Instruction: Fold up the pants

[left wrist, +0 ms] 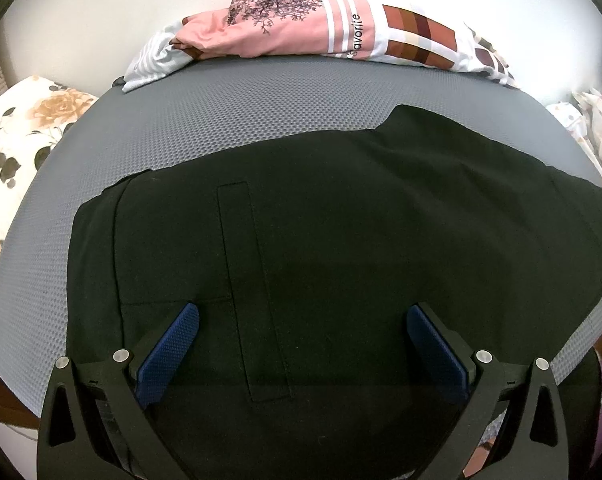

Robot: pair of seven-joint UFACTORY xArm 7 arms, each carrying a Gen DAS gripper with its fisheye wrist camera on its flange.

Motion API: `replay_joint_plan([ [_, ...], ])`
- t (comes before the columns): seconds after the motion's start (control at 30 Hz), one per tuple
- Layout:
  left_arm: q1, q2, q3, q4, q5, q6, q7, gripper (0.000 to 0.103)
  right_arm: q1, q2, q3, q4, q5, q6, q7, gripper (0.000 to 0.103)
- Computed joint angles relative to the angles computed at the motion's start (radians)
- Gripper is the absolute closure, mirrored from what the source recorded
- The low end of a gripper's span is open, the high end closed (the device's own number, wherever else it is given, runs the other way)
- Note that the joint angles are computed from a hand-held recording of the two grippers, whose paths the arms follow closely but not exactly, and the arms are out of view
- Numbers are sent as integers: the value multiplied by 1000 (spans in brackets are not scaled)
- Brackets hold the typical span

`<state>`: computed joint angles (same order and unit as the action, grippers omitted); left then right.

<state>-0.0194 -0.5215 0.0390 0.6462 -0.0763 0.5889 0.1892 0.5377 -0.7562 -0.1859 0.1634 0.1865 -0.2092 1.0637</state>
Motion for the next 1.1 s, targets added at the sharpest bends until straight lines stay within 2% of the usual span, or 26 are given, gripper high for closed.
replay_joint_plan([
  [0.1,0,-1,-2,-3,0,-3,0,0,-70,-90,77,-40,16,49,23,99],
  [0.37,0,-3,-7,-15,6,-20,-4,0,-74,-191,54,-133,39,39,37,100],
  [0.43,1,-5,-12,-19,13,-24,-6,0,-14,-195,-25,-153,31,-39,29,98],
  [0.47,1,-6,-11,-20,15,-24,-7,0,-12,-199,-37,-155,33,-42,29,98],
  [0.6,-2,-7,-8,-21,14,-25,-5,0,-174,-292,81,-170,48,88,76,92],
  [0.67,-2,-7,-9,-23,15,-29,-6,0,-240,-350,100,-182,48,150,73,81],
  [0.7,-2,-7,-8,-23,15,-29,-5,0,-271,-372,96,-186,48,182,64,66],
  [0.77,-4,-7,-8,-24,13,-28,-6,0,-286,-389,47,-201,55,165,30,64],
  [0.9,-2,-7,-8,-24,16,-29,-7,0,-246,-340,-81,-197,69,68,-60,62],
  [0.97,0,-7,-10,-24,19,-30,-8,0,-156,-284,-194,-185,61,-38,-117,59],
  [1.0,1,-7,-11,-24,21,-31,-10,0,-143,-255,-207,-175,59,-67,-123,62],
  [1.03,1,-7,-10,-24,21,-30,-9,0,-147,-240,-201,-167,55,-76,-125,60],
  [1.1,0,-9,-8,-25,21,-30,-7,0,-144,-213,-204,-135,33,-48,-148,58],
])
